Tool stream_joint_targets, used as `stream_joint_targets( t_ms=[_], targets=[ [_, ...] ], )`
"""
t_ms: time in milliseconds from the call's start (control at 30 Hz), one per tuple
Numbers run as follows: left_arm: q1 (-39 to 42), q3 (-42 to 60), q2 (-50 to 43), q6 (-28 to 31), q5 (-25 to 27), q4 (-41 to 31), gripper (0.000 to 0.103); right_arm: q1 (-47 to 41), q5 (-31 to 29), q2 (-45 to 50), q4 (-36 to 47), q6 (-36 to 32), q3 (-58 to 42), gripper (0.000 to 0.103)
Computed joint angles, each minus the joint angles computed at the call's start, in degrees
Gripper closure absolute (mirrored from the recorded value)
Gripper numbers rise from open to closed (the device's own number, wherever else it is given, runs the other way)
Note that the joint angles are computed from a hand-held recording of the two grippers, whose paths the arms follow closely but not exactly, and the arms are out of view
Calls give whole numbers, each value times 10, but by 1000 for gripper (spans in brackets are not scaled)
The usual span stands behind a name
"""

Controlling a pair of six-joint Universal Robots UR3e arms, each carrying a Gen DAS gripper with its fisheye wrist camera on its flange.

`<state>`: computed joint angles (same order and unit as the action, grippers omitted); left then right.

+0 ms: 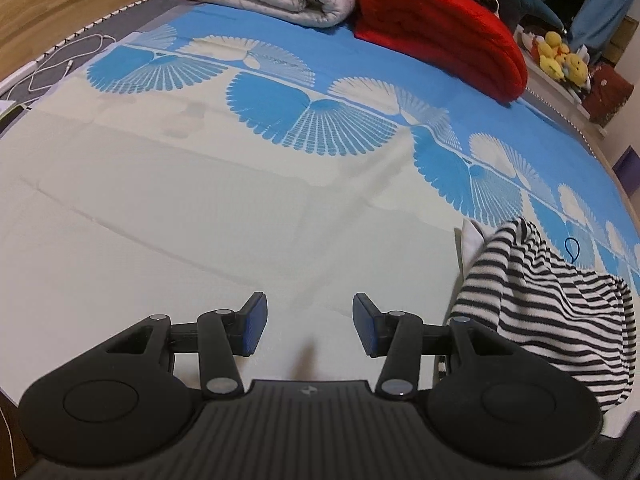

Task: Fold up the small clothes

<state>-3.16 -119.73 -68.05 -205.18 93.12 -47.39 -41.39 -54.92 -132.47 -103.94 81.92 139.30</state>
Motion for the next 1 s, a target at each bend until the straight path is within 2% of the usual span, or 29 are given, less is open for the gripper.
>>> stream_joint_targets(
  t_ms=[33, 67, 100, 167, 233, 267, 300, 367, 533, 600, 633, 667, 733, 767, 800, 833, 867, 900, 967, 1000],
  targets=[
    [3, -1, 1, 2, -2, 0, 51, 10, 1, 1, -51, 10, 25, 47],
    [4, 0, -1, 3, -3, 2, 51, 4, 15, 3, -59, 7, 32, 49],
    [6, 0, -3, 7, -4, 2, 51, 12, 11, 26, -71, 27, 23, 64],
    [5, 2, -9, 9, -1, 3, 51, 15, 15, 40, -96, 47, 21, 85],
    [4, 5, -15, 8, 1, 4, 51, 2, 26, 53, -69, 35, -2, 90],
    [2, 8, -18, 7, 2, 4, 51, -8, 37, 48, -37, 30, -19, 91],
    [-1, 9, -22, 6, 4, 6, 51, -39, 53, 20, 43, -2, -45, 91],
    [-14, 16, -32, 2, 12, 6, 51, -83, 93, 26, 157, -22, -122, 91],
    [-57, 53, -79, -18, 34, 11, 51, -254, 204, 206, 468, -30, -422, 92],
    [-78, 77, -106, -32, 44, 16, 51, -322, 239, 306, 532, -4, -527, 92],
    [-89, 92, -122, -39, 46, 17, 51, -348, 253, 346, 513, 41, -554, 92],
    [-98, 108, -139, -45, 48, 18, 51, -371, 260, 386, 452, 121, -570, 92],
    [-125, 146, -179, -58, 57, 18, 51, -396, 245, 456, 286, 290, -575, 93],
    [-138, 166, -199, -62, 62, 16, 51, -402, 221, 493, 190, 374, -577, 93],
    [-152, 189, -222, -66, 67, 14, 51, -399, 170, 537, 99, 453, -594, 92],
    [-168, 214, -245, -68, 74, 10, 51, -389, 105, 581, 57, 512, -632, 92],
    [-182, 238, -267, -68, 79, 5, 51, -381, 45, 632, 62, 563, -692, 91],
    [-195, 262, -289, -67, 84, -1, 51, -382, 10, 678, 88, 601, -752, 90],
    [-223, 312, -332, -62, 97, -12, 51, -386, -26, 719, 93, 613, -819, 87],
    [-235, 330, -349, -60, 103, -14, 51, -392, -19, 725, 80, 604, -830, 87]
  ],
)
